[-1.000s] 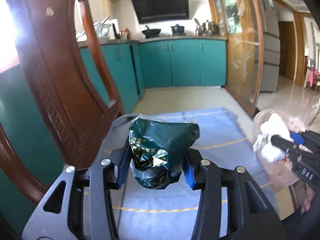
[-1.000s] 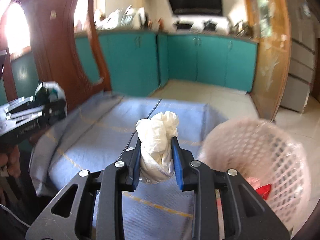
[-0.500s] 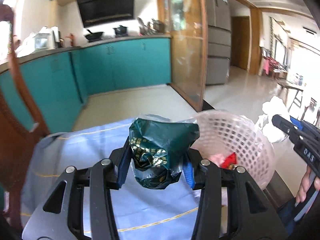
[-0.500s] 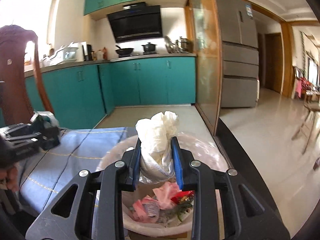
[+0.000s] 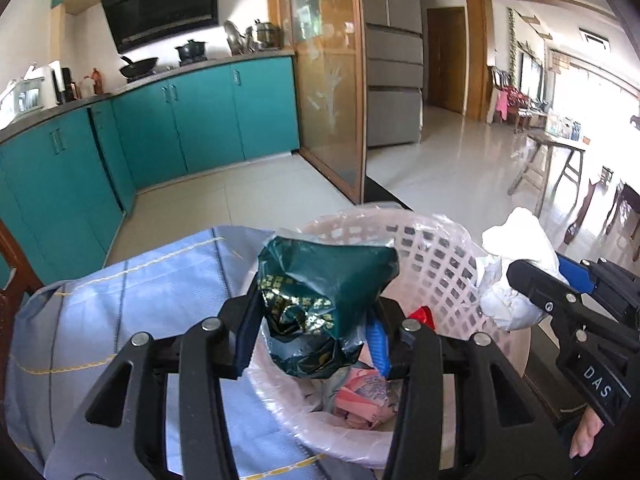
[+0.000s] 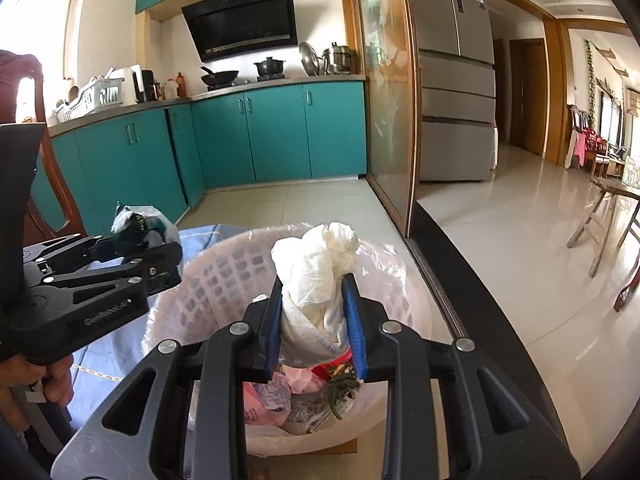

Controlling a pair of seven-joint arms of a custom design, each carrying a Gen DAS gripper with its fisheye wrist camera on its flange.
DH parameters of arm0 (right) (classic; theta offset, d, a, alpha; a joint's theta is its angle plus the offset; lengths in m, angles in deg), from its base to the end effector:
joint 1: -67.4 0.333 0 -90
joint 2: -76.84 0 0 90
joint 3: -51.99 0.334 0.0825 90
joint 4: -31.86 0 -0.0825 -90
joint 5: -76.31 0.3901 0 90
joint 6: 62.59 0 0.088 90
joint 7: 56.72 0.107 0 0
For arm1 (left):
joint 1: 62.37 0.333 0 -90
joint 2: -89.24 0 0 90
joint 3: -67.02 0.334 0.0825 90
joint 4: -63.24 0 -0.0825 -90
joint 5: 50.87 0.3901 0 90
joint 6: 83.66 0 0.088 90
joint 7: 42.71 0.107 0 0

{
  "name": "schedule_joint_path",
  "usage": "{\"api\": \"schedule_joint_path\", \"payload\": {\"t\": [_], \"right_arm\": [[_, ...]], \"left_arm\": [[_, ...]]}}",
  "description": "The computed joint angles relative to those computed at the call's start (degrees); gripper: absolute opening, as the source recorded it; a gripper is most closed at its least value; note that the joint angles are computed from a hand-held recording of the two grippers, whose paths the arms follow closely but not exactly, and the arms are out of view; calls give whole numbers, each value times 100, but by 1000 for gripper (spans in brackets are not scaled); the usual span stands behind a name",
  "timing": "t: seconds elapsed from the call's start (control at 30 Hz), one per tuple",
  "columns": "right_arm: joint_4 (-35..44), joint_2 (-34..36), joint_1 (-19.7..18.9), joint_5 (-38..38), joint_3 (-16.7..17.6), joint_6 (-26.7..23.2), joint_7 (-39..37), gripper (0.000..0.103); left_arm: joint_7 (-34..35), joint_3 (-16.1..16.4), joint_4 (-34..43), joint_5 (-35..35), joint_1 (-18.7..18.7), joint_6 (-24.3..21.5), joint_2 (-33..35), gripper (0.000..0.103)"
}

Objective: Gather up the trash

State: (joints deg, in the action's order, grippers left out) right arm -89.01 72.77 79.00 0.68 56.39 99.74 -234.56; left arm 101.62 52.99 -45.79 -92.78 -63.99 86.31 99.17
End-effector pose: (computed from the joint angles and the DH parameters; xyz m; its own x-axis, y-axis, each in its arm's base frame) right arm 0.5288 0.2044 0.5227 -0.1269 -0.9867 -0.1017 -0.4827 0.1510 -0.8627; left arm 0.6400 -0.1216 0.5182 -0.4738 -0.8777 -0.0721 -0.4845 0.3282 -0.8109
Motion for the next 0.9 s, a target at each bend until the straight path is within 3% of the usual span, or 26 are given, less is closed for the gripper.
{"api": "schedule_joint_path", "payload": {"t": [0.2,0.27,0.3,0.5,0.53,0.6,0.63,0.77,0.9], "right_arm": [[-18,36,-9,219,-22,87,-113,29],[16,76,-1,295,-25,90,-199,29],[42,111,2,316,-30,103,-223,29],[241,478,1,937,-179,461,-580,33],[278,539,21,1086,-193,467,-708,37],[373,643,113,1240,-195,291,-846,68],[404,660,169,1219,-199,193,-825,74],[399,626,349,857,-183,-61,-660,89],[473,543,613,61,-26,-870,-328,92]], "left_arm": [[-410,91,276,594,-83,-465,269,55],[-176,-10,341,441,26,-619,316,75],[-198,-4,349,447,-1,-536,340,85],[-305,71,177,231,155,-104,200,90],[-318,84,134,196,194,-65,158,92],[-204,81,-41,-79,353,55,-9,93],[-104,80,-118,-235,415,117,-85,94],[498,196,-494,-1021,619,316,-493,97],[1440,499,-888,-1982,583,469,-997,99]]}}
